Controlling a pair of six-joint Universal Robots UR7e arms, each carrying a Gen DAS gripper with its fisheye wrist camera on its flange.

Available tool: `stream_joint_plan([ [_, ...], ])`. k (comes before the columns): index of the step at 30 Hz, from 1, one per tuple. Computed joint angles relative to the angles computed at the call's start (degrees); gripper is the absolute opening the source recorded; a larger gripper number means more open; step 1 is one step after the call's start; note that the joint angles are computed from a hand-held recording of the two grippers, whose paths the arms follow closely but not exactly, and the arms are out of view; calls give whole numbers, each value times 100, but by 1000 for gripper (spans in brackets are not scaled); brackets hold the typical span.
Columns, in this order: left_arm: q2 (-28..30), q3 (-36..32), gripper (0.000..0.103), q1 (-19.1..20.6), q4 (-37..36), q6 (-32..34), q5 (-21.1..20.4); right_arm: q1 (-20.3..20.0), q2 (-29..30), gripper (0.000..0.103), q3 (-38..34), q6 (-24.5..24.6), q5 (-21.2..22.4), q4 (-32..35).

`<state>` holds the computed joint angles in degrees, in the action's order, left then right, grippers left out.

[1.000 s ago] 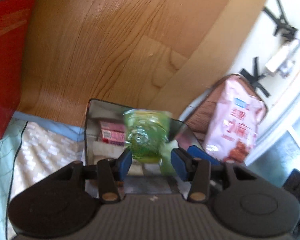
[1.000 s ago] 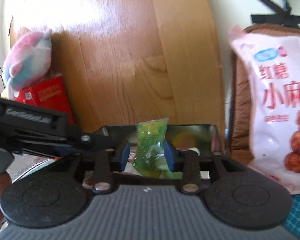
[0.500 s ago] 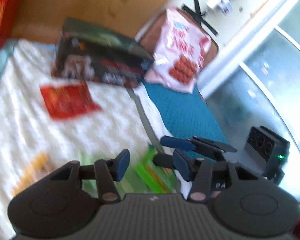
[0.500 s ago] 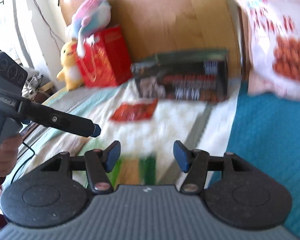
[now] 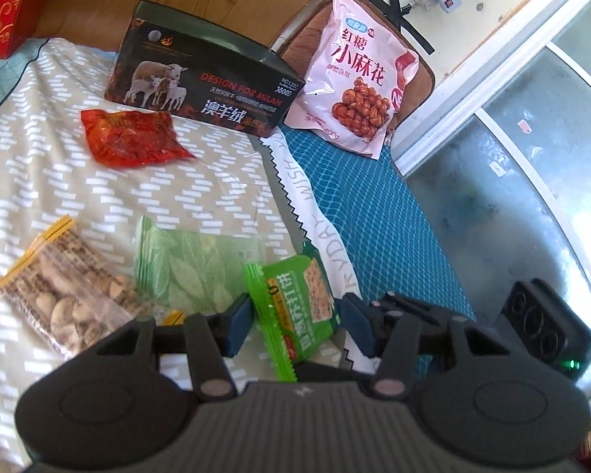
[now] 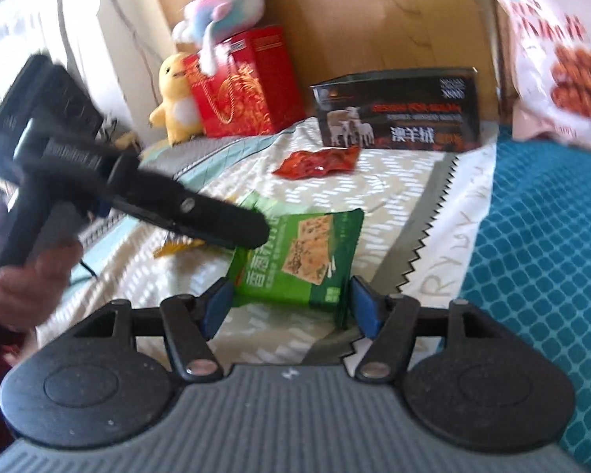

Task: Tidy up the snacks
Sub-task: 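Grasp the green cracker packet with the right gripper and lift, then place the green cracker packet into the black tin and release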

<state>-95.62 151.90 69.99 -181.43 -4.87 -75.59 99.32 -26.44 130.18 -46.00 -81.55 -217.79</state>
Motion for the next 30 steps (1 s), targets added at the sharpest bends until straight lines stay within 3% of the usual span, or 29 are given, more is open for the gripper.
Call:
stream_joint_plan([
  [2,4,12,41,-40,-23,4,46,62,133,64,-23,-135,-126,-248],
  [6,-81,-14,41,-83,-2,73,76,153,309,56,-28,-448,-295,-745],
  [12,-380,-67,41,-294,-123,302,232,230,278,56,-285,-354,11,-781],
  [16,-330,-385,41,-289,-130,465,476,437,373,56,-784,-326,-15,-585],
  [22,394,-1401,41,-57,-545,914,674,756,721,56,-2090,-121,30,-215],
  [30,1661,-2852,43,460,-866,1350,867,921,1458,57,-4010,272,-373,629],
])
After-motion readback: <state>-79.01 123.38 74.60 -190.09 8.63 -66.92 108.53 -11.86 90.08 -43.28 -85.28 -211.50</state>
